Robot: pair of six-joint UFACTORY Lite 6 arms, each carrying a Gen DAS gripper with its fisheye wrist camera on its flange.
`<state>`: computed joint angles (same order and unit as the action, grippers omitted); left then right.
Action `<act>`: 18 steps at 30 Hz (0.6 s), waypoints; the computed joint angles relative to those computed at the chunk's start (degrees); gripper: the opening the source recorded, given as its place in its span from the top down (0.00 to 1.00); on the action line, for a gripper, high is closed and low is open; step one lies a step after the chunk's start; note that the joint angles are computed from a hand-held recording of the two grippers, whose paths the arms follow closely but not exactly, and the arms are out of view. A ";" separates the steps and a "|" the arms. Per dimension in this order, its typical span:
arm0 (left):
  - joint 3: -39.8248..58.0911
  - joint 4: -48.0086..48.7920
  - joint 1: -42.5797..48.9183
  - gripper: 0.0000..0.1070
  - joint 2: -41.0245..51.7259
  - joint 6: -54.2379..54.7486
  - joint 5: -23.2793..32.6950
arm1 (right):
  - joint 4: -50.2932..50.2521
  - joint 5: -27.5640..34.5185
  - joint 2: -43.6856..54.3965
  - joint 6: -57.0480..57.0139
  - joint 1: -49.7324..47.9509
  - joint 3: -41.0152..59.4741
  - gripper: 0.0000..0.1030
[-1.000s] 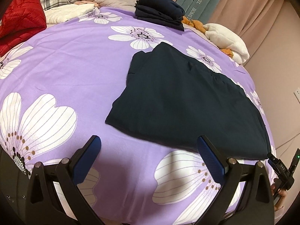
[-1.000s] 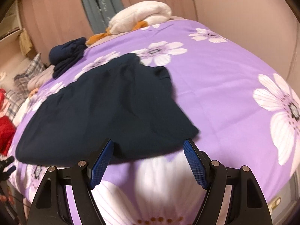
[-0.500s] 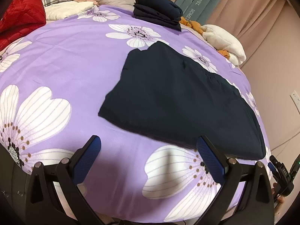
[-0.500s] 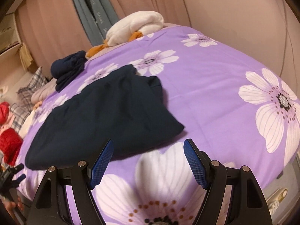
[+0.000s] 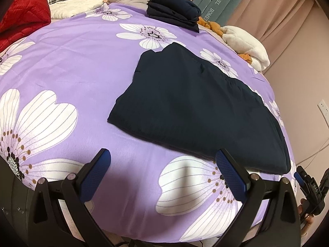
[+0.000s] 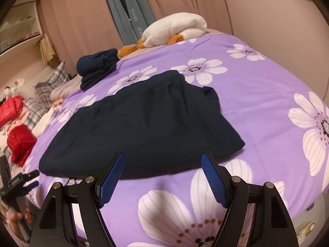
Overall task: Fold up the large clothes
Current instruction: 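Lift both open grippers away from the folded navy jacket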
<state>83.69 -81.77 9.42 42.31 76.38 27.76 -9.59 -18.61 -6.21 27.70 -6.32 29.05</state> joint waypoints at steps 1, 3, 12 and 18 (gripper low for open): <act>0.10 0.15 0.04 0.04 0.12 -0.16 0.11 | 0.04 0.01 0.29 -0.10 0.23 0.21 0.25; 0.42 0.45 0.07 0.04 0.39 -0.52 0.22 | 1.86 0.16 0.51 -1.46 1.26 0.38 0.25; 1.92 1.51 0.38 0.04 1.75 -1.88 0.43 | 7.63 1.08 1.95 -5.89 4.91 1.74 0.25; 2.56 2.65 0.06 0.04 1.99 -2.85 -0.59 | 9.03 1.49 3.24 -6.73 6.29 3.09 0.25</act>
